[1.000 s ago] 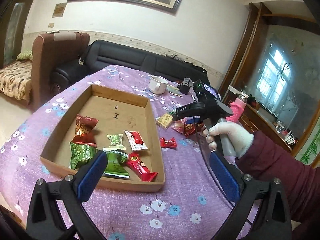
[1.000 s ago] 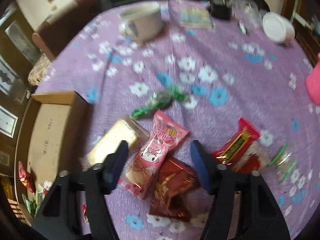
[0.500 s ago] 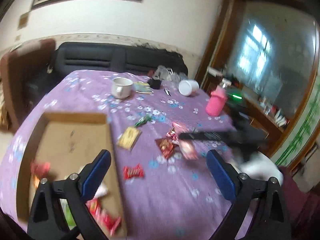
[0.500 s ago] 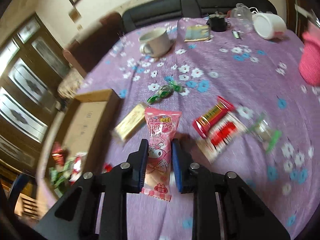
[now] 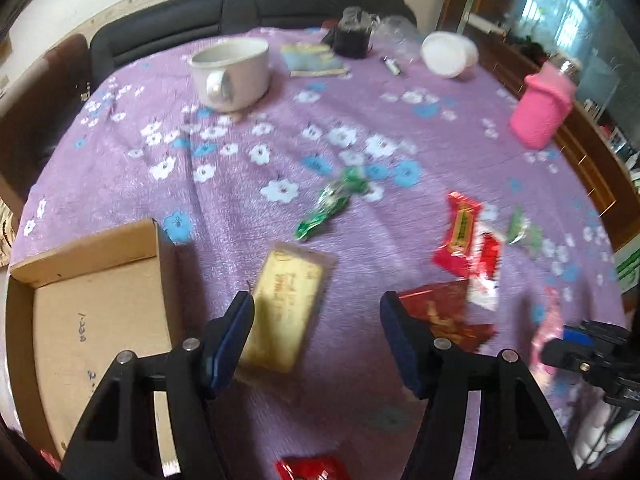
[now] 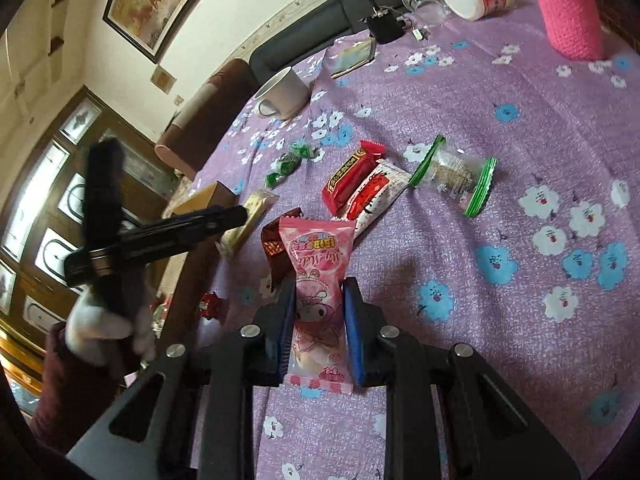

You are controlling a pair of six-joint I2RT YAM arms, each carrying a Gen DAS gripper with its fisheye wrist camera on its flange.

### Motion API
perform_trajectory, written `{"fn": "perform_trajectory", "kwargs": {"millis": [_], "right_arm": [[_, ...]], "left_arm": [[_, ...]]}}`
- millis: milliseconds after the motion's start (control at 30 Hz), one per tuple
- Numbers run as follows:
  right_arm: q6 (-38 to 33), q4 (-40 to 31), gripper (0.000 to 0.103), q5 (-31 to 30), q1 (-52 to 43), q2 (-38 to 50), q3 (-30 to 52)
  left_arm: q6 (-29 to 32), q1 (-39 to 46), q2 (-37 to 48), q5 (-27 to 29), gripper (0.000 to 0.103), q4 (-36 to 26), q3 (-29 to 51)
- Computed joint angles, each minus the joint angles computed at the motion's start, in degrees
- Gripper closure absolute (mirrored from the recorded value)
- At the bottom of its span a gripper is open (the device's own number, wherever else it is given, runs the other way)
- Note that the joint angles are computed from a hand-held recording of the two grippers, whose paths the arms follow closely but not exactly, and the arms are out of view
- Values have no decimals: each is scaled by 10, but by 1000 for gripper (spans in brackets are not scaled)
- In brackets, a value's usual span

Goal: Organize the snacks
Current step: 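Grasp the yellow bar with the left tool while the right tool grasps the pink bar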

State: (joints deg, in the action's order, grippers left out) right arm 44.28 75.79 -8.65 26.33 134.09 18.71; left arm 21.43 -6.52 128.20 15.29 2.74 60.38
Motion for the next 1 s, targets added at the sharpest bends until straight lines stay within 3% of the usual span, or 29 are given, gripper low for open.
{"fn": "perform_trajectory", "kwargs": {"millis": [133,200,367,433,567,667,700,733,867,1000], "right_arm": [[-2,-31,78,-12,1,3,16],[-3,-54,78,-6,8,2,24],[-11,-96,73,22,29,-1,40],[-16,-97,64,26,35,-4,40],[-44,-155,57,83,76,-28,55],[-74,-250,59,166,126,-52,87],[-74,-296,75,198,144,-62,101],[-71,-322,78,217,152,-68,107],[-56,-308,79,216,163,-88,80],[-29,-298,79,229,198,-188,21]], "left_arm": [[7,-29,21,-63,41,3,11],[17,-35,6,-56,70,7,-8],[11,-38,-19,-54,70,42,-62],[7,-28,-31,-36,70,56,-85],[14,5,-86,11,70,85,-155],[26,45,-126,62,70,85,-194],[27,55,-138,73,70,83,-202],[37,80,-159,94,70,72,-213],[80,173,-199,152,70,21,-216],[112,266,-169,172,70,-7,-170]]}}
